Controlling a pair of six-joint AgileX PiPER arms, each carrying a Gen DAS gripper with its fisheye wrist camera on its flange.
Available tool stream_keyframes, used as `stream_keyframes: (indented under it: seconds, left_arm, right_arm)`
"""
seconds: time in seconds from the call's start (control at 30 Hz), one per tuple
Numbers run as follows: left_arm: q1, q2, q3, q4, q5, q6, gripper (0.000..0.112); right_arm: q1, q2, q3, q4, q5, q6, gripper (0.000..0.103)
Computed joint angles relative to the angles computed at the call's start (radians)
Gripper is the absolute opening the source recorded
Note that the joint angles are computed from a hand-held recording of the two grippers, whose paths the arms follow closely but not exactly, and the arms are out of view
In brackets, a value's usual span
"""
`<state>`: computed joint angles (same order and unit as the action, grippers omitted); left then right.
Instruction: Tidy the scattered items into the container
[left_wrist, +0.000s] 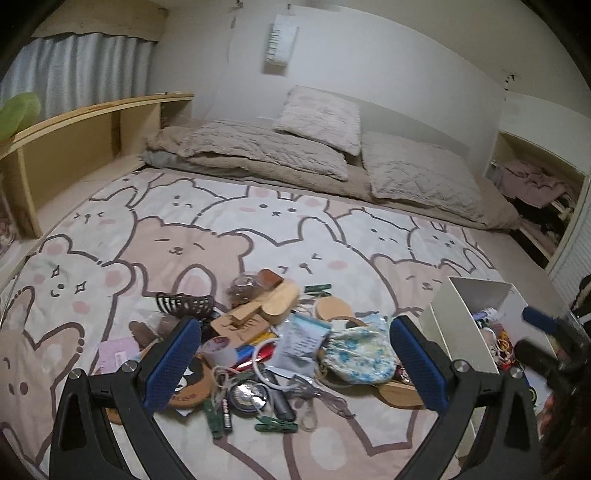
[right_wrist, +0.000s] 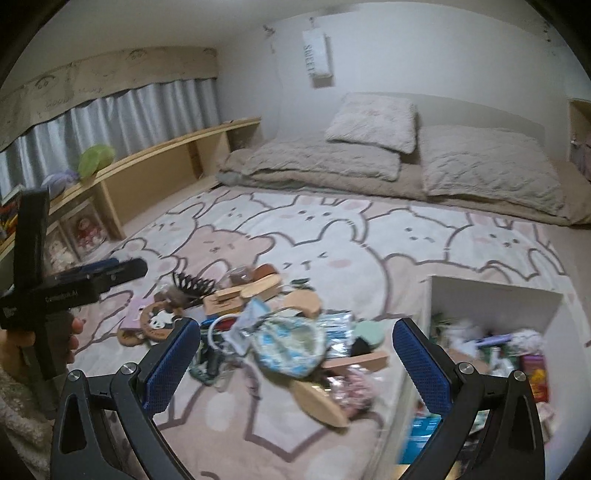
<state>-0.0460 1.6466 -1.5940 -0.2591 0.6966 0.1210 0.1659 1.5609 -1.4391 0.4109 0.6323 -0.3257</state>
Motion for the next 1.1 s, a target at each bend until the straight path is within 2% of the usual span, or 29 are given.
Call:
stream_keyframes:
  seconds: [0.33,0.5,0.67,0.83,0.9,0.93,0.97,1.0,1.03,1.07,1.1]
  left_arm:
    - [0.072,0.034,0.008,-0.025,0.011,0.029,0.103]
    - [0.11,0.049,0.006,-0.065,0.023,0.046,0.103]
    - [0.126,0.052,0.003,-0.078,0.027,0.04,0.103]
    - [0.131,0.053,0.002,-0.089,0.028,0.053,0.103]
    - [0.13,0.055,-0.002,-0.087,0.034,0.055,0.103]
    - [0.13,0.057,-0.003,-0.084,0.036,0.056,0.103]
    - [0.128,0.058,-0.004,-0.079,0.038,0.055,0.103]
    - [0.126,0.06,-0.006,-0.072,0.042,0.052,0.103]
    - [0.125,0.064,-0.01,-0.064,0.049,0.049,0.103]
    - [0.122,0.069,-0.016,-0.05,0.056,0.039,0.103]
    - [0.118,0.074,-0.021,-0.031,0.067,0.027,0.103]
  right_arm:
    - [0.152,0.145,0.003,-0.078,-0.065,0.118,0.103]
    - [0.227,0.228,-0.004,-0.084,-0.093,0.106,0.103]
    - [0.315,0.315,-0.064,-0.213,-0.063,0.174,0.103]
    - [0.35,0.361,-0.081,-0.179,-0.077,0.126,0.103]
    - [0.359,0.379,-0.092,-0.176,-0.082,0.128,0.088]
    - [0.365,0.389,-0.1,-0.193,-0.082,0.147,0.071]
    - [0.367,0.404,-0.113,-0.186,-0.074,0.145,0.063]
    - [0.362,0.419,-0.127,-0.148,-0.06,0.114,0.06]
    - [0.36,0.43,-0.135,-0.125,-0.053,0.093,0.052]
    - [0.364,0.439,-0.137,-0.125,-0.052,0.089,0.044]
    - [0.371,0.443,-0.131,-0.142,-0.062,0.097,0.041]
